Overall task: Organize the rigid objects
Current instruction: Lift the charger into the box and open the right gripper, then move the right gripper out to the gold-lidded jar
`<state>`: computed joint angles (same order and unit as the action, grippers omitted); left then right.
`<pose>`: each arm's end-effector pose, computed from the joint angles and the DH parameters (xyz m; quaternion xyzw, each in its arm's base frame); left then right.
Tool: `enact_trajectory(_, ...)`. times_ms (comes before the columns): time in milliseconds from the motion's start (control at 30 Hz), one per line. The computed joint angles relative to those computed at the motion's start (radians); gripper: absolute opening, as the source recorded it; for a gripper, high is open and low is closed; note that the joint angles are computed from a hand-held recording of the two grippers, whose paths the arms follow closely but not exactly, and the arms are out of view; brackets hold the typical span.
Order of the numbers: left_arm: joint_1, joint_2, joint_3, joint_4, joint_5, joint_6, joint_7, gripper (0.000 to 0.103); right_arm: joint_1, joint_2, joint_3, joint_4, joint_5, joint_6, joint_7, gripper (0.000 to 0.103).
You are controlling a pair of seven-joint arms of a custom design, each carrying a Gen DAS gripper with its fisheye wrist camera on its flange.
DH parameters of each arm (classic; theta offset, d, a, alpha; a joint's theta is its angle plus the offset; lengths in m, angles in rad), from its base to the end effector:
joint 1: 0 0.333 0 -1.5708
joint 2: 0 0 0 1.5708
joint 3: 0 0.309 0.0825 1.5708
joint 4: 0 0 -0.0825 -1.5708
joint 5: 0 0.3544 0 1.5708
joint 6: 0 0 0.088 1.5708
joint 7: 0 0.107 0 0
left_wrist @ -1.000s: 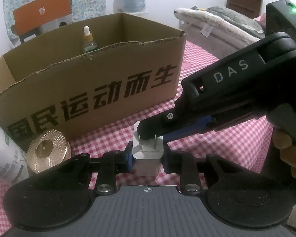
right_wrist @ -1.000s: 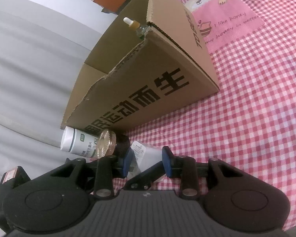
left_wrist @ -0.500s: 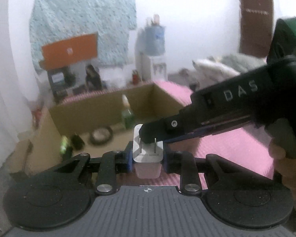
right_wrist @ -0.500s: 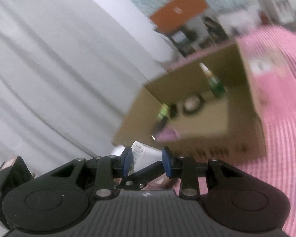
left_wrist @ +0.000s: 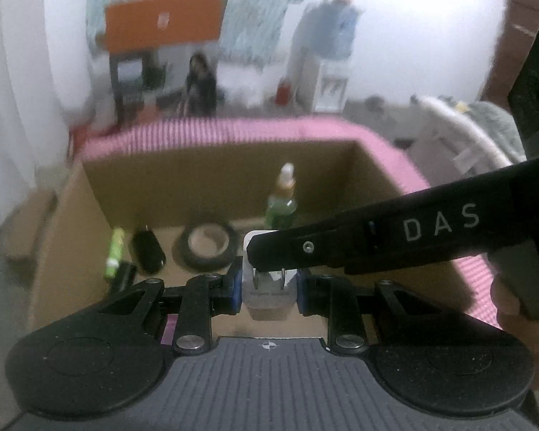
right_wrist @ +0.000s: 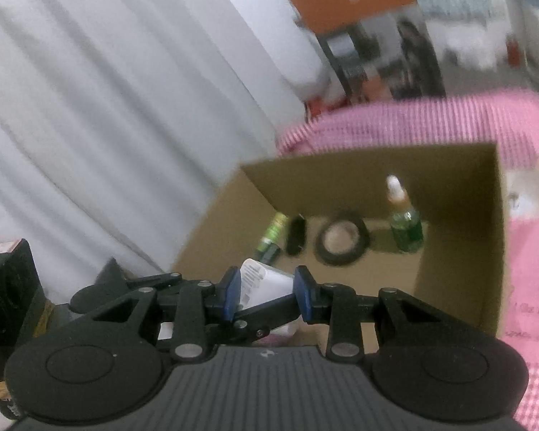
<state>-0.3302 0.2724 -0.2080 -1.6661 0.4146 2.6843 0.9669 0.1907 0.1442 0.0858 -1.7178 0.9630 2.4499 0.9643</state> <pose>0.5669 -0.3342 0.5407 -0.5822 0.7164 -0.3267 0.2024 0.5989 0.1668 0.5645 -0.7093 0.5277 0.0195 0.4669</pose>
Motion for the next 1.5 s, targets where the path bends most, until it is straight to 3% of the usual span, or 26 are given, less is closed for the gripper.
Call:
enact_trajectory(200, 0.026, 0.078, -0.023, 0.101, -0.125, -0.129, 0.066, 0.026, -0.029, 0.155, 0.000, 0.163, -0.094, -0.126, 0.122, 0.036)
enact_trajectory(333, 0.013, 0.112, -0.013, 0.163, -0.134, -0.197, 0.070, 0.026, -0.040, 0.211, 0.015, 0.225, -0.137, -0.160, 0.158, 0.036)
enact_trajectory(500, 0.005, 0.110, -0.004, 0.153, -0.125, -0.196, 0.052, 0.029, -0.043, 0.242, 0.028, 0.256, -0.174, -0.173, 0.181, 0.036)
enact_trajectory(600, -0.005, 0.111, 0.006, 0.155, -0.097, -0.196, 0.032, 0.041, -0.048, 0.235, 0.037, 0.248, -0.169, -0.159, 0.165, 0.036)
enact_trajectory(767, -0.002, 0.068, 0.008, 0.091, -0.073, -0.129, 0.005, 0.057, -0.061, 0.204, 0.048, 0.199, -0.118, -0.123, 0.123, 0.037)
enact_trajectory(900, -0.017, -0.033, 0.027, -0.041, 0.035, -0.007, -0.066, 0.075, -0.081, 0.110, 0.055, 0.086, 0.020, -0.060, 0.023, 0.037)
enact_trajectory(1000, -0.004, -0.123, 0.013, -0.153, 0.082, 0.092, -0.083, 0.084, -0.077, -0.004, 0.043, -0.042, 0.155, 0.001, -0.104, 0.053)
enact_trajectory(1100, 0.012, -0.219, -0.007, -0.267, 0.107, 0.162, -0.054, 0.098, -0.043, -0.133, 0.017, -0.183, 0.260, 0.074, -0.233, 0.060)
enact_trajectory(1200, 0.024, -0.300, -0.025, -0.369, 0.129, 0.196, -0.050, 0.100, -0.001, -0.246, -0.014, -0.306, 0.337, 0.124, -0.321, 0.066)
enact_trajectory(1300, 0.023, -0.354, -0.034, -0.458, 0.023, 0.209, 0.017, 0.101, 0.043, -0.320, -0.044, -0.400, 0.377, 0.144, -0.353, 0.072)
enact_trajectory(1400, 0.023, -0.386, -0.040, -0.523, -0.038, 0.209, 0.049, 0.101, 0.077, -0.365, -0.059, -0.471, 0.379, 0.156, -0.329, 0.072)
enact_trajectory(1500, 0.038, -0.392, -0.053, -0.556, -0.022, 0.206, 0.023, 0.101, 0.100, -0.368, -0.066, -0.504, 0.359, 0.158, -0.288, 0.072)
